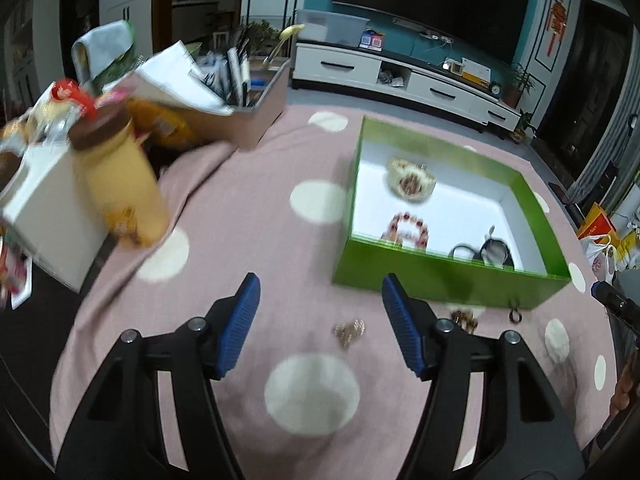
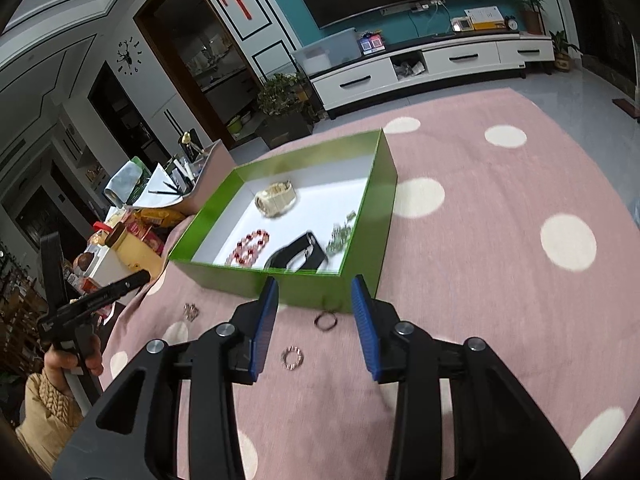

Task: Organize jewelry
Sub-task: 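Withdraw both tools from the box toward the remaining jewelry on the rug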

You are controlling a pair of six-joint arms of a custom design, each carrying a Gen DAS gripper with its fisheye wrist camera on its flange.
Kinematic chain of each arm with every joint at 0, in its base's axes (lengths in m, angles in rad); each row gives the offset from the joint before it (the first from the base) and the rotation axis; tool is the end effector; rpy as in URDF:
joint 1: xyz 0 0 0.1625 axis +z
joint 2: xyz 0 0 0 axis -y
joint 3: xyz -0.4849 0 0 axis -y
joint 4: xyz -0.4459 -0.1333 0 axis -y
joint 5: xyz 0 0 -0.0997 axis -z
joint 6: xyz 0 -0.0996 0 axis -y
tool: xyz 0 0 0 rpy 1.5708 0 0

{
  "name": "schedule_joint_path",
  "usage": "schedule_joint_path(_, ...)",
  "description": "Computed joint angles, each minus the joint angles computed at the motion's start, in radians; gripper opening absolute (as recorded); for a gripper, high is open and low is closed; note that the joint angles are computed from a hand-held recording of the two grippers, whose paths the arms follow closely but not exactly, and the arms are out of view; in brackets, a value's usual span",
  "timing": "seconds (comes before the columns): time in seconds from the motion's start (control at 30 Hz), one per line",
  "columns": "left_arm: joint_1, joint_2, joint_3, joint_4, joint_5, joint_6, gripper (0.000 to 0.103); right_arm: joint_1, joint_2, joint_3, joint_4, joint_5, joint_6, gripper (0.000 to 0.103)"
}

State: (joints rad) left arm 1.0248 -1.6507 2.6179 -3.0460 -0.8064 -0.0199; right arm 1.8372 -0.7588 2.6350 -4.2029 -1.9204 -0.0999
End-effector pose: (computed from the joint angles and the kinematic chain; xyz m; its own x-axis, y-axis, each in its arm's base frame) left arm -0.0019 -0.3926 0.2644 -0.8005 0.0722 -0.5949 0.4379 0.7483 -0.4984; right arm 0.1890 -0.3159 0.0712 -0.9443 -0.0906 0.3164 -0.2872 0.6964 -0.6577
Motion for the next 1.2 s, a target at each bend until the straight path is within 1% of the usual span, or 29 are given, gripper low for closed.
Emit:
schedule_joint_path(0.23, -0.008, -0.098, 0.074, 0.039, -0.006, -0.054, 0.065, 0.033, 0.055, 0.018, -0.016, -0.033, 0.010, 0.038)
schedule_joint_path(0.37, -0.027, -0.133, 0.111, 0.071, 0.001, -0.079, 0.066, 0.060, 0.101, 0.006, 0.003, -0.064, 0.013, 0.038)
schedule_joint_path(0.43, -0.033, -0.137, 0.124, 0.081, 0.007, -0.080, 0.067, 0.088, 0.135, -0.013, 0.023, -0.113, 0.004, 0.038)
schedule_joint_path(0.5, -0.030, -0.140, 0.132, 0.091, -0.004, -0.087, 0.067, 0.110, 0.166, -0.033, 0.045, -0.155, -0.012, 0.038)
schedule_joint_path(0.6, -0.018, -0.136, 0.135, 0.096, -0.020, -0.093, 0.067, 0.129, 0.201, -0.063, 0.079, -0.199, -0.035, 0.038)
schedule_joint_path(0.83, 0.004, -0.097, 0.124, 0.074, -0.044, -0.079, 0.067, 0.122, 0.242, -0.123, 0.128, -0.249, -0.091, 0.038)
schedule_joint_path(0.97, 0.016, -0.065, 0.118, 0.050, -0.051, -0.063, 0.067, 0.111, 0.253, -0.155, 0.154, -0.268, -0.115, 0.038)
schedule_joint_path(1.07, 0.022, -0.047, 0.112, 0.035, -0.056, -0.055, 0.067, 0.116, 0.260, -0.174, 0.164, -0.282, -0.139, 0.038)
schedule_joint_path(1.1, 0.023, -0.041, 0.109, 0.031, -0.057, -0.054, 0.067, 0.119, 0.262, -0.181, 0.170, -0.286, -0.150, 0.037)
schedule_joint_path(1.13, 0.025, -0.032, 0.106, 0.025, -0.058, -0.051, 0.067, 0.123, 0.266, -0.189, 0.175, -0.292, -0.159, 0.032)
schedule_joint_path(1.17, 0.028, -0.019, 0.102, 0.015, -0.060, -0.045, 0.067, 0.130, 0.273, -0.199, 0.178, -0.305, -0.177, 0.022)
schedule_joint_path(1.2, 0.030, -0.011, 0.098, 0.009, -0.061, -0.042, 0.067, 0.137, 0.278, -0.208, 0.181, -0.321, -0.193, 0.021)
